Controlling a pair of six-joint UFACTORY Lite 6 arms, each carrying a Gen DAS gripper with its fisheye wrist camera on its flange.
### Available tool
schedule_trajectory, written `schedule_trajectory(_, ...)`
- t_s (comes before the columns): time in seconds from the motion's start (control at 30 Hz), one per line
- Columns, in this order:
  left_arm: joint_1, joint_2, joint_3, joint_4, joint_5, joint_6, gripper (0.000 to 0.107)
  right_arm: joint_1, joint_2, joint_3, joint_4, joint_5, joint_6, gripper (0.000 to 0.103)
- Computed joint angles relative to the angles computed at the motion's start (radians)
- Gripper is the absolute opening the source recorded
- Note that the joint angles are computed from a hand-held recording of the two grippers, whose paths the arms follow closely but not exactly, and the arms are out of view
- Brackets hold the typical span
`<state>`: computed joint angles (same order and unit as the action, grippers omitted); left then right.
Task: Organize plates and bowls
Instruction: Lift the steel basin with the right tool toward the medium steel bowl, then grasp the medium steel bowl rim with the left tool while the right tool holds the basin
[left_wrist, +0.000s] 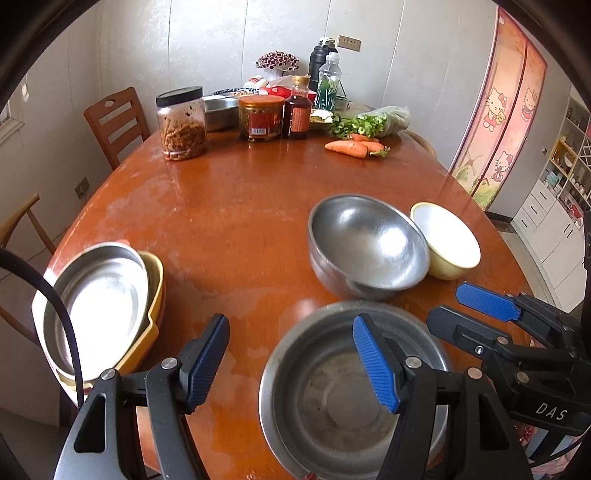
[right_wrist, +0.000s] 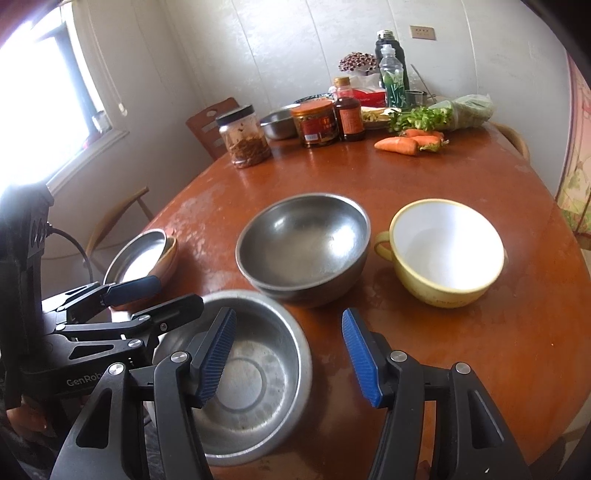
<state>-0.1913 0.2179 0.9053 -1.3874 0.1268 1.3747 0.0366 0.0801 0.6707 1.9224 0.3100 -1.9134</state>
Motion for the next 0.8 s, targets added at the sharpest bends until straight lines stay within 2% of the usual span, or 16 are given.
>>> schedule_trajectory(0.33, 0.028, 0.112, 0.173, 0.326, 0.059, -0.309, 0.069, -0.008, 0.069, 0.098, -0.029, -0.009, 0.074, 0.062)
schedule_trajectory(0.57, 0.021, 0.256, 0.353, 0.552, 0.109, -0.538, 0.069, -0.020, 0.183, 0.199, -0.122, -0.011, 0.216, 0.062)
schedule_trajectory(0.63, 0.009, 0.309, 0.415, 0.680, 0.118, -0.671, 0.069, -0.022, 0.213, 0.225, -0.138, -0.007, 0.245, 0.062)
schedule_trajectory(0.8, -0.004, 0.412, 0.530, 0.800, 0.154, -0.788, 0.069, -0.015, 0.267, 0.272, -0.141, -0.024, 0.267, 0.062)
